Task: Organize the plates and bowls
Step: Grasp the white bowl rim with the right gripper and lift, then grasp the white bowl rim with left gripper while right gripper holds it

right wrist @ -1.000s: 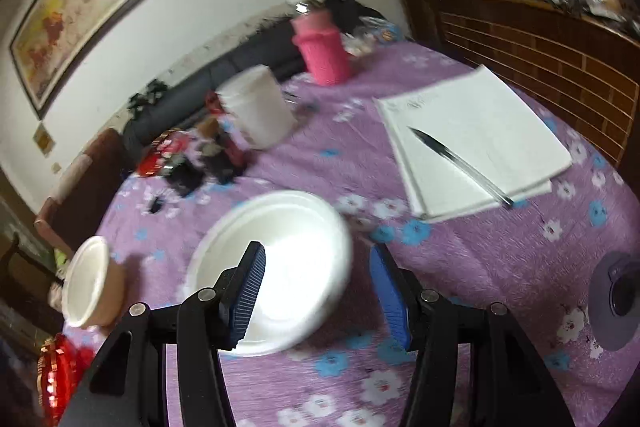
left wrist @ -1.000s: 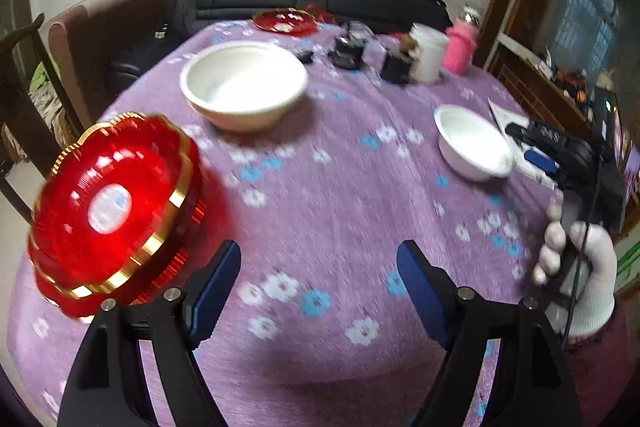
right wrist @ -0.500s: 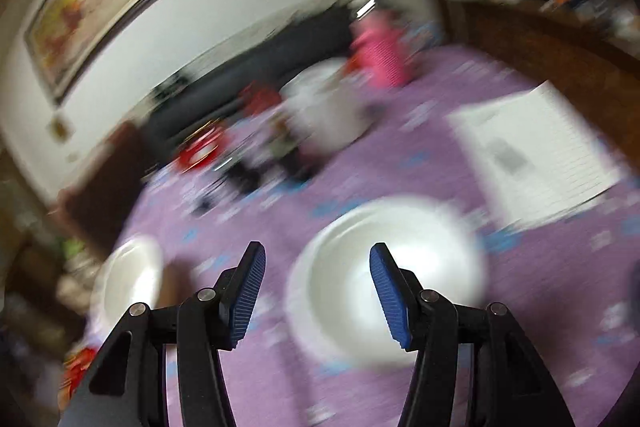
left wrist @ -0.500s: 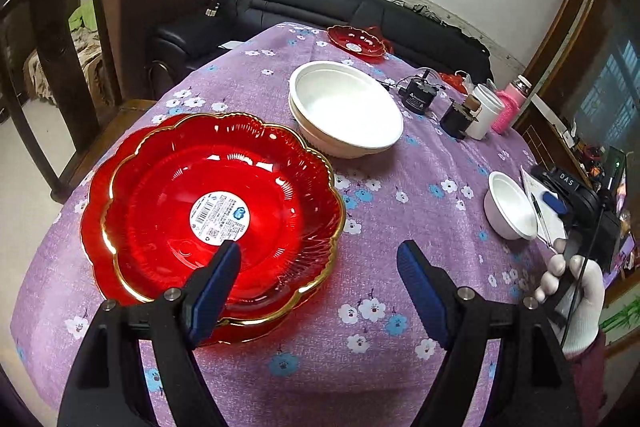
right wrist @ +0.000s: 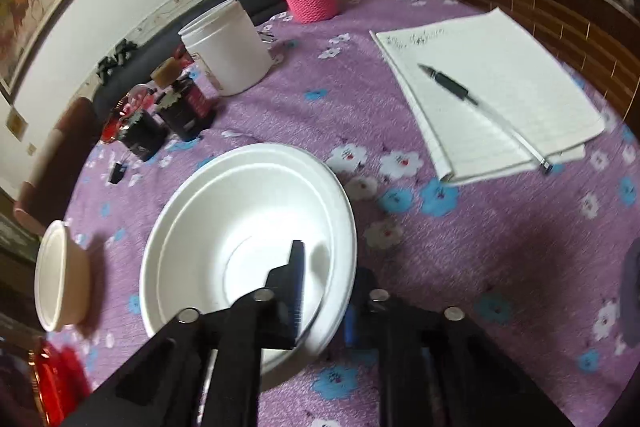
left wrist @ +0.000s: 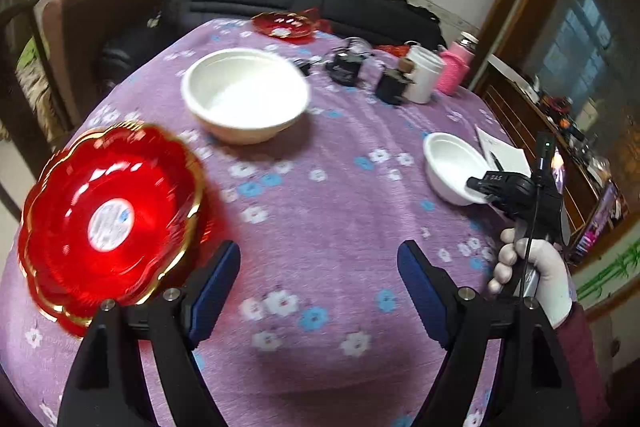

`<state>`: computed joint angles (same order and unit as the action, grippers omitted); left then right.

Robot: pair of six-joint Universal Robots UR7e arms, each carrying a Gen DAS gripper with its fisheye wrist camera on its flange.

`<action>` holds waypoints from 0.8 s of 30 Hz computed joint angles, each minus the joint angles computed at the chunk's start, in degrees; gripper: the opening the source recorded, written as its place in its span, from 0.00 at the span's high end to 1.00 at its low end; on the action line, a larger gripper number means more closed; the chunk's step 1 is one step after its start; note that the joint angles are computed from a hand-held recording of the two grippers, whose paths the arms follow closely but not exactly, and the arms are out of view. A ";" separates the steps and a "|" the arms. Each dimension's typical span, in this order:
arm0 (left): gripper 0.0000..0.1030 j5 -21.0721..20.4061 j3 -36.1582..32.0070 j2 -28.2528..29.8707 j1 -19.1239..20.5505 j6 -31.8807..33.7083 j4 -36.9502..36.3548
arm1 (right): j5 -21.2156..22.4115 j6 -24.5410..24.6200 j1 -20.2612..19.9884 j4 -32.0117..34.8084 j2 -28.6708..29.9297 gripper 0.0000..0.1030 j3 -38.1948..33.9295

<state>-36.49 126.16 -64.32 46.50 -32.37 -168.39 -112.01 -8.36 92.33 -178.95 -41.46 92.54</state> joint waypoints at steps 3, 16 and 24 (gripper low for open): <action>0.22 -1.22 -2.87 3.03 0.59 3.58 -2.31 | 5.96 1.10 -1.15 2.48 -2.01 0.91 2.02; 0.23 -7.13 -23.98 19.76 9.69 8.09 3.90 | 14.40 -5.04 -1.97 9.22 -2.91 0.91 3.73; 0.89 -9.81 -26.81 21.81 10.89 6.95 8.34 | 15.65 -7.35 -1.48 10.09 -2.31 0.91 3.82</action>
<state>-46.30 99.35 -42.51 57.39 -25.42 -160.05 -96.36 -15.72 90.85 -168.86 -43.76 96.36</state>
